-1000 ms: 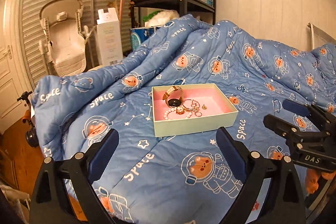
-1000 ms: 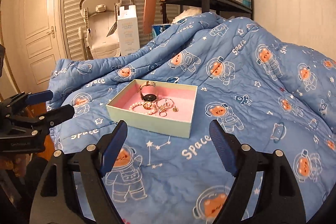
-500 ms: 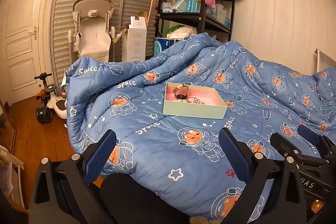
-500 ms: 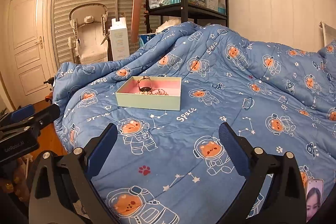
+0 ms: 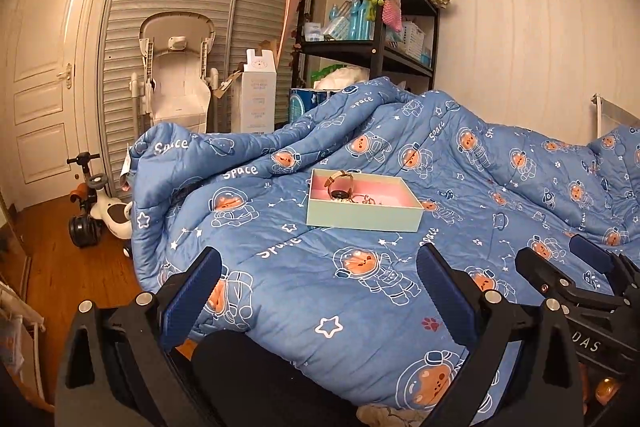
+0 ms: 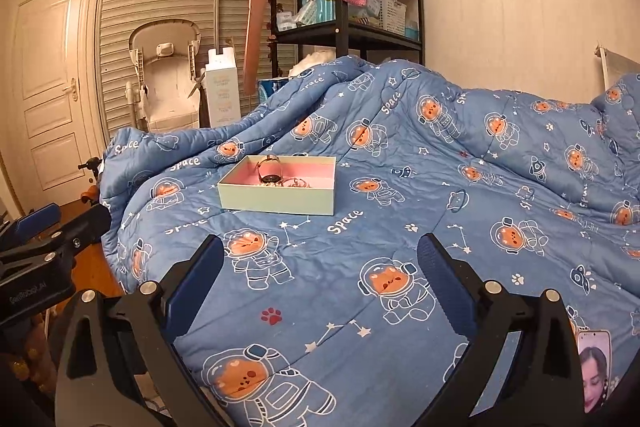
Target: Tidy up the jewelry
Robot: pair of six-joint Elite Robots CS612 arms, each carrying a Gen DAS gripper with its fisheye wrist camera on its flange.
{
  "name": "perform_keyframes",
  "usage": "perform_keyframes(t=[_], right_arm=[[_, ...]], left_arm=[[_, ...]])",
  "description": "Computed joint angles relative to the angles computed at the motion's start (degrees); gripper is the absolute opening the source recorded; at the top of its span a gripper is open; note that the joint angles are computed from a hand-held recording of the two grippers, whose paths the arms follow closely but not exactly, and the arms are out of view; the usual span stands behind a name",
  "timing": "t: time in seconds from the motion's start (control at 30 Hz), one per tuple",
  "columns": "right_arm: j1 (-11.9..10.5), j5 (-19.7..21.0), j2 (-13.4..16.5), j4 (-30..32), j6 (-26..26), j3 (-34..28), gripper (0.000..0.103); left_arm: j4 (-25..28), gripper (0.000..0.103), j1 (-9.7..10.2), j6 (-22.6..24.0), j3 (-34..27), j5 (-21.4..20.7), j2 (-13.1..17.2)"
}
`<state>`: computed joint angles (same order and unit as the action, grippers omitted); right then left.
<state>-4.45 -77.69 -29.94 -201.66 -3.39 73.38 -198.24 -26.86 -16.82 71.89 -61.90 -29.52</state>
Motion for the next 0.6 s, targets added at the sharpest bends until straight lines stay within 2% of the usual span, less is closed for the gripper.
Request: perform_keyframes(t=[0.6], right_arm=[[0.02, -0.18, -0.13, -1.19, 0.26, 0.37, 0.096]], left_arm=[[0.3, 0.096, 0.03, 0.68, -0.29, -0.73, 0.16]])
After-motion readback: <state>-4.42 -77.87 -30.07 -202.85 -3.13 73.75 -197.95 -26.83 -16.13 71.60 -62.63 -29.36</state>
